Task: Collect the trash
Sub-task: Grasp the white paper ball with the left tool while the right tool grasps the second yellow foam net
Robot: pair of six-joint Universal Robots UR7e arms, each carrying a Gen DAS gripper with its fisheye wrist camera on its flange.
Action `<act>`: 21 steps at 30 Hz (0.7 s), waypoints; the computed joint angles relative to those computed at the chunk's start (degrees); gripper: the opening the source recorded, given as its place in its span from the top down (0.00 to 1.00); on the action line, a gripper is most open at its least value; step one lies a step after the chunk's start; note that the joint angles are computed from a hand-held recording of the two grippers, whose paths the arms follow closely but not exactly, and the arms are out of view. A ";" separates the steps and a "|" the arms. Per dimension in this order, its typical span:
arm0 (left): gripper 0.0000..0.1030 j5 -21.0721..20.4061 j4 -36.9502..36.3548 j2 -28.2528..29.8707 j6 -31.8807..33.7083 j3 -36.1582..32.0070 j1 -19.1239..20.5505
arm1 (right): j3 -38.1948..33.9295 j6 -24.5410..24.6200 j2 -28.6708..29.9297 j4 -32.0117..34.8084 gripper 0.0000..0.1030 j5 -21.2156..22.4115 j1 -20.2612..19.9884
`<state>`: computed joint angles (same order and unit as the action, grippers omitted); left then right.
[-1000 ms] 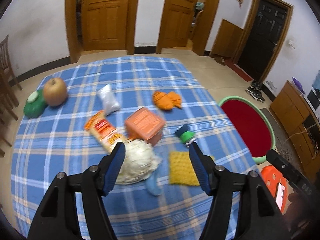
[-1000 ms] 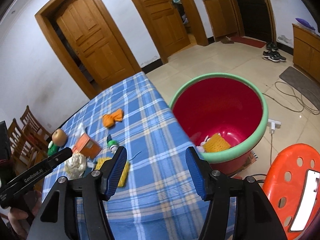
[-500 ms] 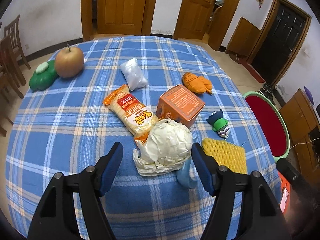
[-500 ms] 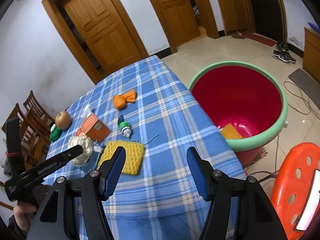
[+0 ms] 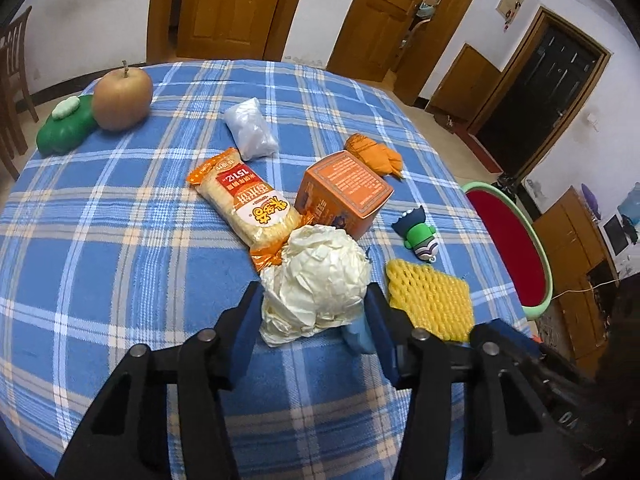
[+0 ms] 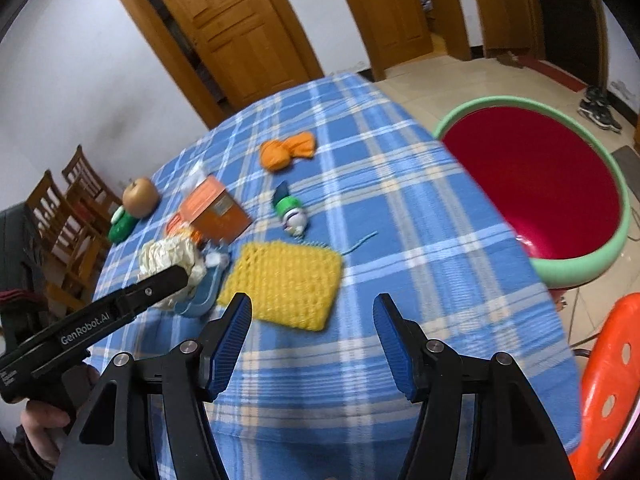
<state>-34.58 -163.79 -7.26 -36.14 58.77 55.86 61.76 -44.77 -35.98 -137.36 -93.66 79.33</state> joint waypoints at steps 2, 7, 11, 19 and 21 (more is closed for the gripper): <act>0.56 -0.46 -1.99 -0.27 0.85 0.87 -0.05 | -0.03 -0.38 0.33 0.64 0.49 -0.34 0.19; 0.62 -1.29 -5.59 -0.65 2.74 2.29 -0.13 | -0.14 -0.49 0.90 1.91 0.59 -0.51 0.32; 0.63 -1.13 -8.04 -1.11 3.54 3.57 -0.47 | 0.28 -0.09 1.05 0.38 0.67 -0.59 0.42; 0.63 2.62 -11.57 -1.47 6.43 5.11 -2.25 | 2.21 -0.35 0.75 -4.34 0.90 -1.58 0.35; 0.63 2.58 -11.81 -1.51 6.55 5.25 -2.47 | 2.94 -0.58 0.22 -5.00 0.91 -1.01 0.20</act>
<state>-32.00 -175.61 -8.77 -29.59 64.02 53.39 64.70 -45.35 -35.76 -142.36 -94.67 79.53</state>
